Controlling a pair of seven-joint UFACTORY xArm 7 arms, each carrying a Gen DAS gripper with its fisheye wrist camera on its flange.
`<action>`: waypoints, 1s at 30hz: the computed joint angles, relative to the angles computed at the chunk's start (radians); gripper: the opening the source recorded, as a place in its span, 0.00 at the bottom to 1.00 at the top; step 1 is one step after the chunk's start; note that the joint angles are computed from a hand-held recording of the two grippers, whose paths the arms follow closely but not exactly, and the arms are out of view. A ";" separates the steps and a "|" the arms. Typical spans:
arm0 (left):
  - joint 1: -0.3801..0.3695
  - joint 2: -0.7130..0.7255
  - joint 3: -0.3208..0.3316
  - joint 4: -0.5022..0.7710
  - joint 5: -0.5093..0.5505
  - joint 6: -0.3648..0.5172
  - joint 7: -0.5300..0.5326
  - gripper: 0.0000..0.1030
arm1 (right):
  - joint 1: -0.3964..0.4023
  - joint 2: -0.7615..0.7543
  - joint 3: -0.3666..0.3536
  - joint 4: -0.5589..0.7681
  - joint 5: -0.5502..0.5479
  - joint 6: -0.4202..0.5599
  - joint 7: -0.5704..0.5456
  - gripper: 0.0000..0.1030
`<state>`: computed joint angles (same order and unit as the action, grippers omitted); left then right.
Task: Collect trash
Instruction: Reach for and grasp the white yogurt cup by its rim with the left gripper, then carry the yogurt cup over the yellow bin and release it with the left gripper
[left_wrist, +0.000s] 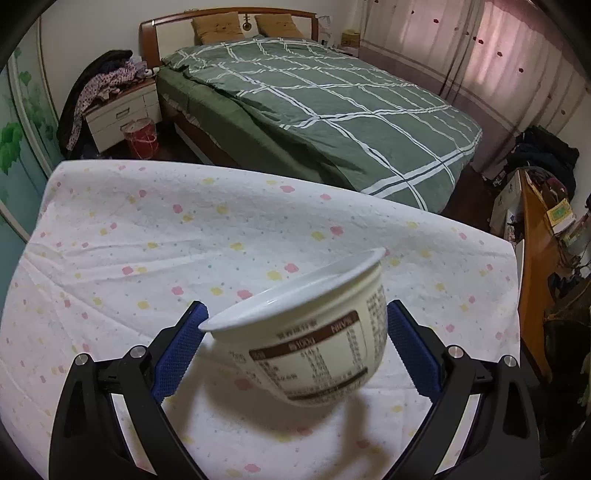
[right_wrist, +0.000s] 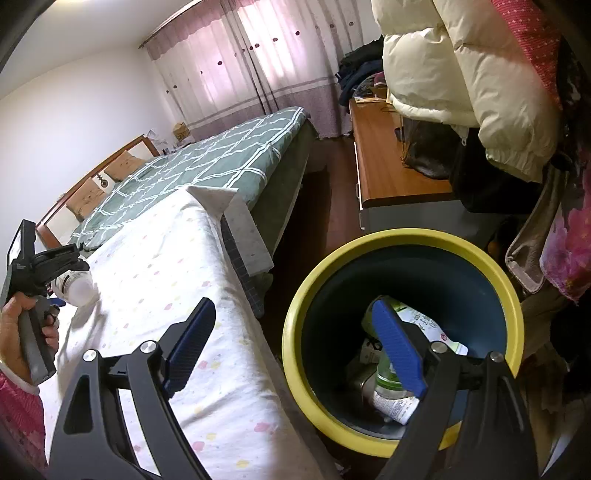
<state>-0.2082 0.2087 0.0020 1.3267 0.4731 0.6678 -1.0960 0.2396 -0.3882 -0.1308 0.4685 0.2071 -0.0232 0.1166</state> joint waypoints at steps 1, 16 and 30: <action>0.005 0.001 0.001 -0.002 -0.006 -0.009 0.006 0.88 | -0.004 0.000 0.005 0.000 -0.001 0.001 0.003 0.80; -0.007 -0.279 -0.093 -0.285 0.270 -0.110 -0.127 0.87 | -0.117 -0.056 0.099 -0.053 -0.064 -0.040 0.069 0.80; -0.149 -0.288 -0.309 -0.275 0.218 -0.125 -0.054 0.88 | -0.335 -0.395 0.014 -0.227 -0.151 0.135 -0.034 0.80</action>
